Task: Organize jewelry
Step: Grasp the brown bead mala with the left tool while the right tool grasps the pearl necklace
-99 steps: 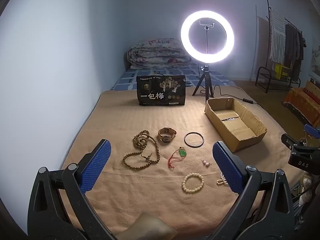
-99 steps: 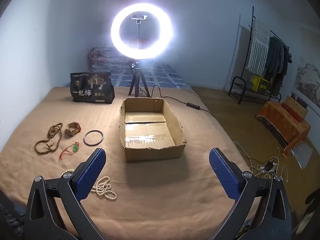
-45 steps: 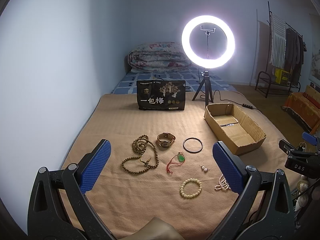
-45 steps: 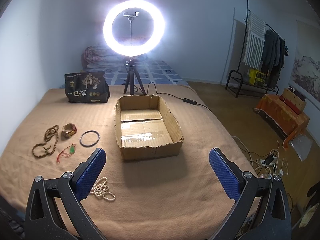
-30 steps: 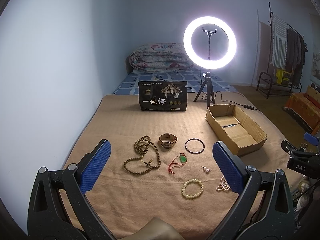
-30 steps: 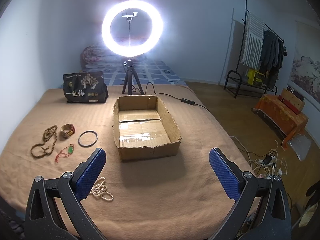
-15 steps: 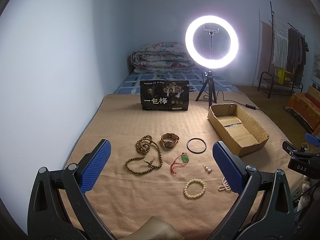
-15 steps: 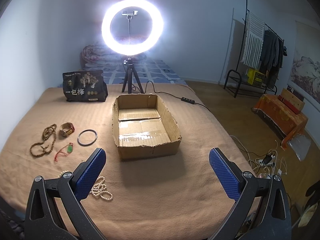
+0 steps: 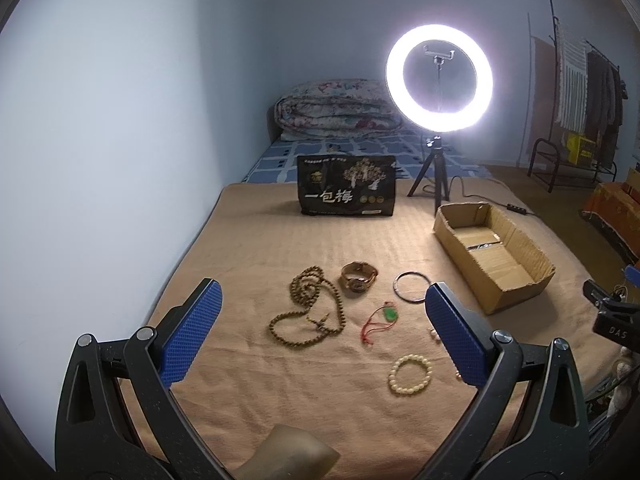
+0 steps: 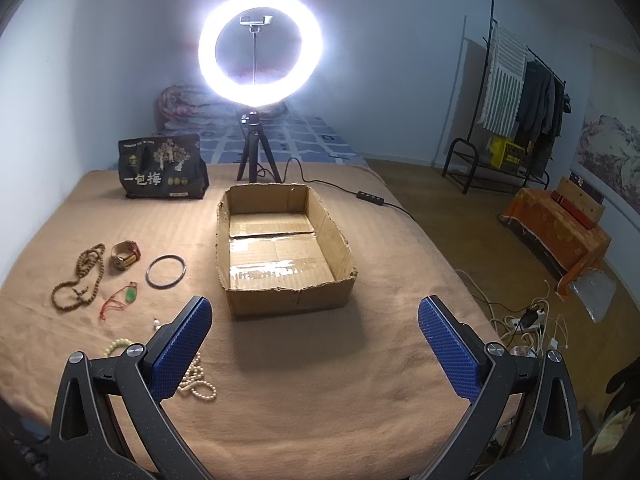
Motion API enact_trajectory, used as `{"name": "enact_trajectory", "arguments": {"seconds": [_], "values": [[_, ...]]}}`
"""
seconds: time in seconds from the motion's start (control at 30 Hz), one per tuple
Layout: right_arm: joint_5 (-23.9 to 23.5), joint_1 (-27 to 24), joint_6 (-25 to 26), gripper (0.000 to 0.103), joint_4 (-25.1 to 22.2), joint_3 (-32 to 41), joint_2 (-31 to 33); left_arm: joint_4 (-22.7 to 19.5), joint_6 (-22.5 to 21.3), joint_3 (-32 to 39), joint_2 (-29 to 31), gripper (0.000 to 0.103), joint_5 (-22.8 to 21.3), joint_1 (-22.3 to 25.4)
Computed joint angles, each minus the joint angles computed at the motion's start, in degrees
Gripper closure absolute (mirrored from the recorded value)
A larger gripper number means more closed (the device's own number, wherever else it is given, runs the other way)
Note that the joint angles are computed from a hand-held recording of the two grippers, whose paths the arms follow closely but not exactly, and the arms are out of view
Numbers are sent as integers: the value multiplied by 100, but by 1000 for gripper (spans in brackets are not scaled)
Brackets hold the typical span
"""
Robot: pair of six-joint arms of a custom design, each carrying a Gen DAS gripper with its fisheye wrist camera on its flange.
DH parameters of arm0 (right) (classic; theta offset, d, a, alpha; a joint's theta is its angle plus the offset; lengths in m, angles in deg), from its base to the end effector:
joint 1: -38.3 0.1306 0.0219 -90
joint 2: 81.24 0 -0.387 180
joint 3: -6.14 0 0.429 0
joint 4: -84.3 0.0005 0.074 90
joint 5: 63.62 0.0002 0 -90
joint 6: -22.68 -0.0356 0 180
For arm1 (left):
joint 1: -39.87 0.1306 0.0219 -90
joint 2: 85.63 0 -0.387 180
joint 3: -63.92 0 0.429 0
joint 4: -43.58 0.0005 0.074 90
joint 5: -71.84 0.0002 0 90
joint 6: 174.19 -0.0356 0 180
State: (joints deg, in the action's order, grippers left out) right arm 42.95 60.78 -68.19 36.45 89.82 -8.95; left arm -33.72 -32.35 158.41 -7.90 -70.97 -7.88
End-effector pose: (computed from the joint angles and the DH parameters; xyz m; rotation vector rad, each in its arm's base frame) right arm 0.3844 0.1475 0.5196 -0.2505 2.1637 -0.0880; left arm 0.2877 -0.2753 0.5492 -0.3518 2.1064 0.2535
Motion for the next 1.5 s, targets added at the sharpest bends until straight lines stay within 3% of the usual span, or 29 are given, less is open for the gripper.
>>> {"name": "enact_trajectory", "arguments": {"seconds": [0.1,0.3,0.47,0.63,0.77,0.97,1.2,1.3,1.5], "values": [[-161,-60,19,1,-73,0,28,-210,163,-42,-74,0,123,90],[-409,-120,98,1,-213,16,38,-191,54,-202,-322,0,471,367],[-837,-150,406,1,-185,-61,-35,232,-309,-373,-453,1,1169,769],[-1445,-141,816,1,-659,93,258,420,-620,-495,-374,9,1772,1075],[-1773,-80,1167,1,-920,197,481,467,-630,-665,-368,18,2451,1382],[-1916,18,1821,1,-1183,396,914,534,-665,-873,-335,19,3237,1853],[-2268,-5,1749,1,-1469,612,1366,773,-1148,-668,171,20,3847,2378],[-2267,52,1811,1,-1482,602,1444,906,-1291,-522,498,24,4217,2628],[-2153,69,1779,1,-1489,568,1543,955,-1435,-273,1072,35,4467,2947]]}}
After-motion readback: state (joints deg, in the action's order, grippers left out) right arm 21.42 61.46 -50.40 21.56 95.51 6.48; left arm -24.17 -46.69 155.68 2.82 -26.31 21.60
